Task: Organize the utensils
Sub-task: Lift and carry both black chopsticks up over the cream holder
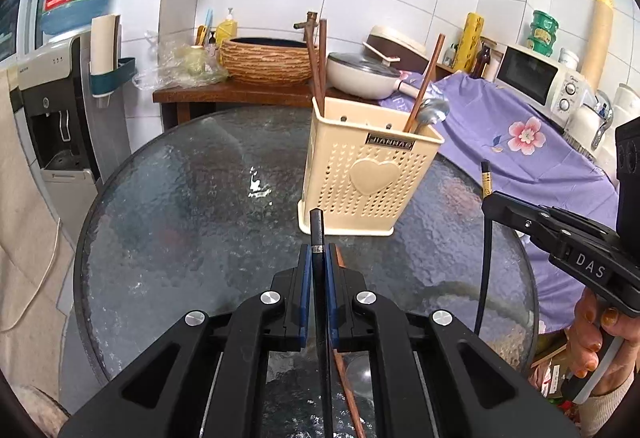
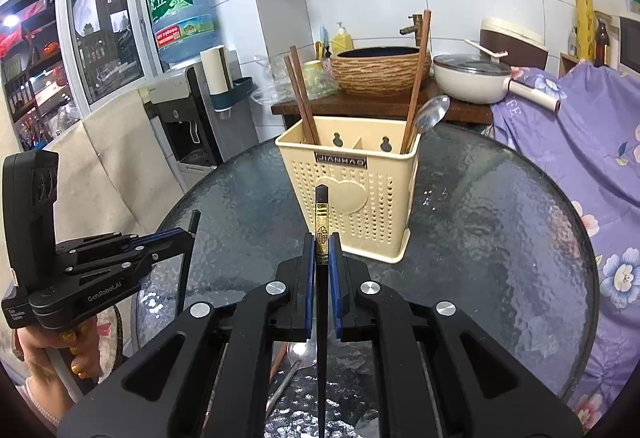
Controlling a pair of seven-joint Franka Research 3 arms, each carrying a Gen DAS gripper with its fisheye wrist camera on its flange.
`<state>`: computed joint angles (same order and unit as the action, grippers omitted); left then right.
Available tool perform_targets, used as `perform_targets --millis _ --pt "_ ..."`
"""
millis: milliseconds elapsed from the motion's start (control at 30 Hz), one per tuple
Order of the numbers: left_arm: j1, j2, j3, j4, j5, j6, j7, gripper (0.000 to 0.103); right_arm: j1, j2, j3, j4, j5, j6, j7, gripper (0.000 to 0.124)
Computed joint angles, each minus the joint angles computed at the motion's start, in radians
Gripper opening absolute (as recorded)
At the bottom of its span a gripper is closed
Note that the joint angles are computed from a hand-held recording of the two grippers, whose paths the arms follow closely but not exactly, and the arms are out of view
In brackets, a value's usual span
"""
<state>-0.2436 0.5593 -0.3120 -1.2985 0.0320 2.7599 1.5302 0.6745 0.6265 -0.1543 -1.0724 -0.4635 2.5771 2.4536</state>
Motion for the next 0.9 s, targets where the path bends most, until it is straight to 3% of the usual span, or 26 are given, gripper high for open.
perform_targets --millis 567,900 --pt "0.035 -0.034 -0.049 -0.018 -0.052 0.057 0.073 0.007 0.008 -0.041 -0.009 -0.029 -0.047 0.032 0.014 0.008" --pt "0.027 -0.04 -0.043 -0.014 -0.048 0.088 0.073 0.007 0.007 -0.035 -0.007 0.001 -0.061 0.028 0.003 0.008"
